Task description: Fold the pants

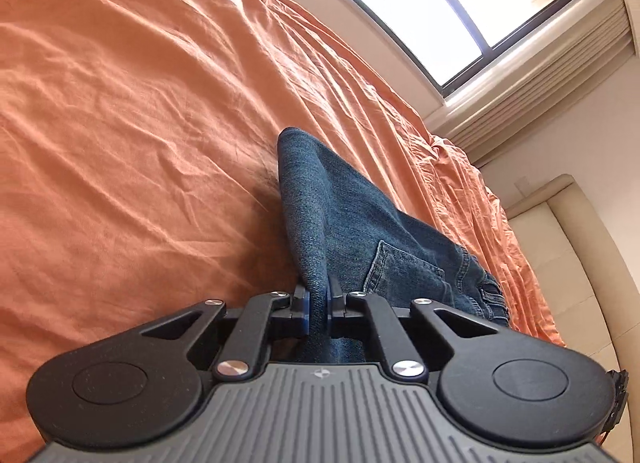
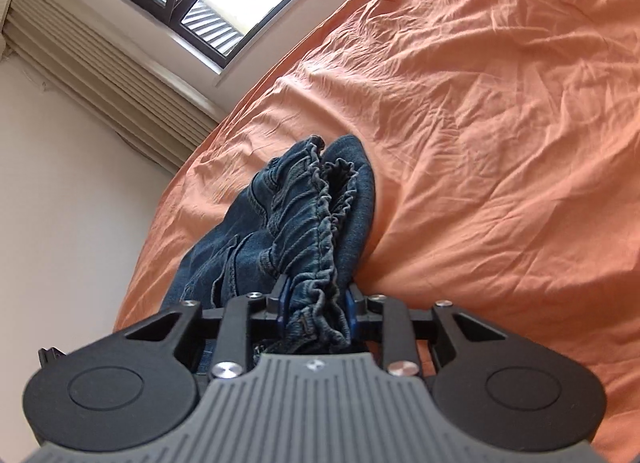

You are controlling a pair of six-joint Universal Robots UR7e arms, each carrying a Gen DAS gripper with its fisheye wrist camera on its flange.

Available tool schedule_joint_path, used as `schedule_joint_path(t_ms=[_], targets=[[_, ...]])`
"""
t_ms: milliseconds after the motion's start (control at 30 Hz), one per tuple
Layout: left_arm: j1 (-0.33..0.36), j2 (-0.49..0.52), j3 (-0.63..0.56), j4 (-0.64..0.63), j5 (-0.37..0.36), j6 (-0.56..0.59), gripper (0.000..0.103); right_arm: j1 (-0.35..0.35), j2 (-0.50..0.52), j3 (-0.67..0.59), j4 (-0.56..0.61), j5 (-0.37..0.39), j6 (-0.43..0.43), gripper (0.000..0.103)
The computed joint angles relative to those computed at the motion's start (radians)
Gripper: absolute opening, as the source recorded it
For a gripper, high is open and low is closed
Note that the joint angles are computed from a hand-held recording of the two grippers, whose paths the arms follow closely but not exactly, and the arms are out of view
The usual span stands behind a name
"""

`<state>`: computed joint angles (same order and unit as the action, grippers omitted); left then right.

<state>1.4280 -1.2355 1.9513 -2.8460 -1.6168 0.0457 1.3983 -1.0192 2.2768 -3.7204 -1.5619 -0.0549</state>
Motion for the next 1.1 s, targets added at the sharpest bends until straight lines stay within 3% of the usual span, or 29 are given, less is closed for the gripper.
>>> schedule_joint_path(t_ms=[100, 167, 233, 333, 433, 500, 533, 633, 700, 833, 1100], targets=[[0.005, -0.051, 0.014, 0.030, 0.015, -0.025, 0.005, 0.054, -0.038, 0.013, 0.051, -0.015, -0.009, 0.021], [0.017, -0.088, 0.018, 0.057, 0.011, -0.022, 0.000, 0.114, -0.043, 0.021, 0.057, -0.094, -0.013, 0.021], [0.029, -0.119, 0.016, 0.077, -0.035, -0.021, 0.000, 0.145, -0.041, 0.032, 0.050, -0.125, 0.012, 0.020], [0.022, -0.173, 0.021, 0.110, -0.008, 0.000, 0.000, 0.193, -0.040, 0.054, 0.030, -0.181, 0.072, 0.019], [0.055, -0.183, 0.000, 0.184, -0.041, -0.023, 0.000, 0.246, -0.030, 0.050, 0.046, -0.293, 0.095, 0.018], [0.072, -0.169, -0.010, 0.197, -0.036, -0.027, 0.004, 0.240, -0.024, 0.033, 0.074, -0.339, 0.103, 0.018], [0.085, -0.161, -0.022, 0.228, -0.046, -0.036, 0.007, 0.224, -0.029, 0.029, 0.096, -0.336, 0.131, 0.018], [0.118, -0.138, -0.049, 0.264, -0.113, -0.066, 0.034, 0.167, -0.045, 0.033, 0.121, -0.294, 0.179, 0.020], [0.120, -0.130, -0.056, 0.247, -0.126, -0.068, 0.060, 0.137, -0.056, 0.036, 0.138, -0.258, 0.179, 0.021], [0.122, -0.072, -0.126, 0.323, -0.146, -0.051, 0.071, 0.083, -0.083, 0.035, 0.195, -0.190, 0.177, 0.031], [0.117, 0.060, -0.211, 0.385, -0.138, -0.035, 0.073, -0.076, -0.107, 0.022, 0.275, 0.038, 0.178, 0.055]])
